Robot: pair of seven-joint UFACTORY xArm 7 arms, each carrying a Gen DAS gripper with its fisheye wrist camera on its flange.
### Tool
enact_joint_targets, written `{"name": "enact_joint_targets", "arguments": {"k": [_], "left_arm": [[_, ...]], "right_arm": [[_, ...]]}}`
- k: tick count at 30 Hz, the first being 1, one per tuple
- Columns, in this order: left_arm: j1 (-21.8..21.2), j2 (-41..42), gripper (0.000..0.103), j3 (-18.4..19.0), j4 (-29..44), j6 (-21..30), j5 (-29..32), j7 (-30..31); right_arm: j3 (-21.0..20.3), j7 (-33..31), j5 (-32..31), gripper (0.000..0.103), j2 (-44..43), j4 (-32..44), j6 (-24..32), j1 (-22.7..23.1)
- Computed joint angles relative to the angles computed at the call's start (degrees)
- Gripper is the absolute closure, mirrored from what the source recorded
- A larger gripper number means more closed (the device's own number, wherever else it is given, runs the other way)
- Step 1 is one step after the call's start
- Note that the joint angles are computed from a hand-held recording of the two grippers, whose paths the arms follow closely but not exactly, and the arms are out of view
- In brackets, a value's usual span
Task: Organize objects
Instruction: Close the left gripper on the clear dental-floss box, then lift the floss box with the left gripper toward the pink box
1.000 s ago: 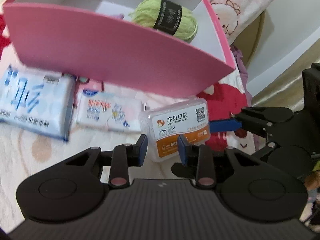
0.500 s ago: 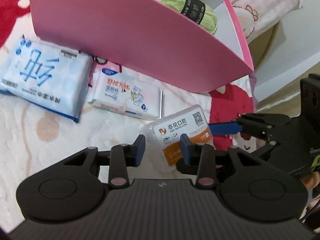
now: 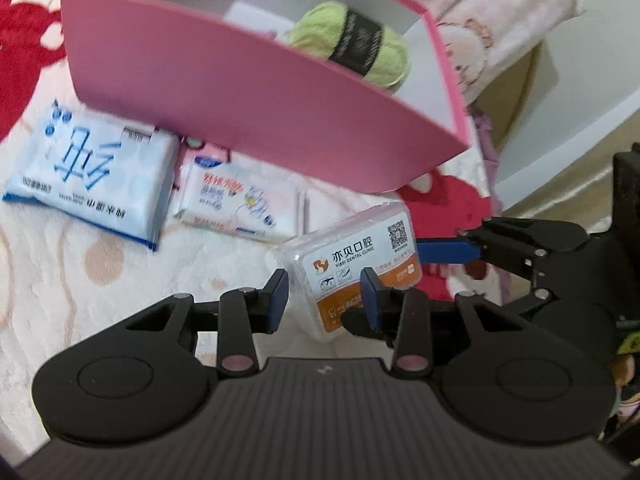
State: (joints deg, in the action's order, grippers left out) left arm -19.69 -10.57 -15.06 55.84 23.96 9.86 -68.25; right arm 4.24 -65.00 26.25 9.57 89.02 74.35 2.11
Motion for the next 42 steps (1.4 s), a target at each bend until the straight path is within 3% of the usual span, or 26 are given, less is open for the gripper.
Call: {"name": "enact_joint_targets", "arguments": {"k": [3, 10, 26, 29, 36, 42], "left_arm": [[0.4, -2.5, 0.068, -0.8, -0.6, -0.2, 2.7, 0.6], [1.9, -8.0, 0.068, -2.6, -1.6, -0.1, 3.3, 2.2], [5.0, -16.1, 0.068, -5.9, 3.7, 11.5, 5.6, 7.2], [5.4, -15.6, 0.068, -5.6, 7.0, 14.9, 5.9, 9.9], [6.0, -11.3, 0.068, -2.1, 15.7, 20.3, 4.4, 18.2], [6.5, -4.5, 0.068, 2.2, 23.3, 21.3, 1.8, 26.3]], "right_arm": [[-0.5, 2.2, 2.1, 0.038, 0.5, 1.9, 2.3, -1.1], [-1.4, 1.7, 8.1, 0.042, -3.9, -0.6, 3.3, -2.8], [-4.8, 4.4, 18.1, 0.045, -14.2, -5.4, 3.0, -1.0], [-4.9, 5.4, 19.2, 0.046, -15.4, -5.5, 1.4, 0.1], [-3.9, 13.2, 21.5, 0.047, -10.5, 2.0, 0.9, 1.5], [-1.0, 20.3, 20.6, 0.047, -2.2, 11.8, -1.0, 1.8]]}}
